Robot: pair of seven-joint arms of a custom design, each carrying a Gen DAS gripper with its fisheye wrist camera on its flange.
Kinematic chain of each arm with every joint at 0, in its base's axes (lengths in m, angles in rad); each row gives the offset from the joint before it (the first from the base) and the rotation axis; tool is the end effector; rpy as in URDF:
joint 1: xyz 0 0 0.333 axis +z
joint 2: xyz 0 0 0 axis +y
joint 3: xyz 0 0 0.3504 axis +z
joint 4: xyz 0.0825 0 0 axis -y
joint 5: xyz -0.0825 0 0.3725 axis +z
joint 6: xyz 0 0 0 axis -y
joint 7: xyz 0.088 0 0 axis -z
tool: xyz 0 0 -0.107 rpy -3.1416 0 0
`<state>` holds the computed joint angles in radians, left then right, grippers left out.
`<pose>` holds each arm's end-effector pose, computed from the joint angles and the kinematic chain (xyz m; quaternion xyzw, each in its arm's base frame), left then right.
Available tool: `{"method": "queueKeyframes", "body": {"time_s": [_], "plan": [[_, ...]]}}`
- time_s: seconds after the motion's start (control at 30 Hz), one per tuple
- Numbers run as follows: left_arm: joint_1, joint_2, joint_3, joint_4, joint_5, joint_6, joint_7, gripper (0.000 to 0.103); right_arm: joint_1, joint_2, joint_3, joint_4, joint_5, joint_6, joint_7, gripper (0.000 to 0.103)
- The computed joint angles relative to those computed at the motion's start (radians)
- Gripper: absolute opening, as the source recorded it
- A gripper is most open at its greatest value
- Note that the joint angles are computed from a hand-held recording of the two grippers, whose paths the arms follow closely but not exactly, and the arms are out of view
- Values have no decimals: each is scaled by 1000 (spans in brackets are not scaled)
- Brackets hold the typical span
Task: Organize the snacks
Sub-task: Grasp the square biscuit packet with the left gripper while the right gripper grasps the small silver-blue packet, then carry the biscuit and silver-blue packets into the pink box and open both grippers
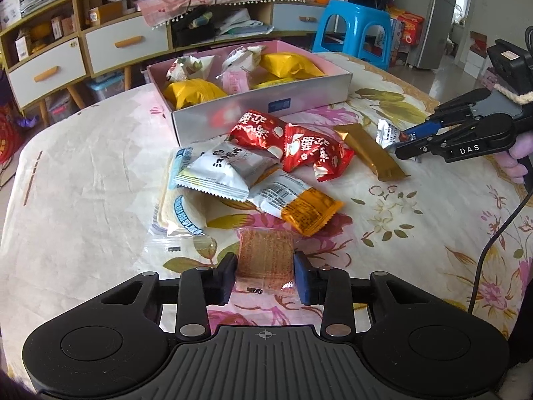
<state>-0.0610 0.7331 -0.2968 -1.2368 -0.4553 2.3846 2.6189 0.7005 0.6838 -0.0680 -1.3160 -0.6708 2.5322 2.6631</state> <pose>0.7653 -0.2092 0.4245 -0.2560 0.9041 -0.3346 0.0720 0.6215 0.4836 0.4234 -0.6659 0.6502 -0.2507 0.2665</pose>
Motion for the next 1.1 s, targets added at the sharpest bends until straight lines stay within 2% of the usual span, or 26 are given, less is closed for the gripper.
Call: {"method": "queueKeyframes", "body": {"time_s": [0.37, 1.1], "plan": [[11, -18, -18, -16, -32, 20, 34, 34, 7, -9, -11, 4, -21, -11, 26, 15], [-17, -13, -23, 26, -41, 78, -19, 34, 24, -23, -42, 30, -111, -8, 112, 11]]}}
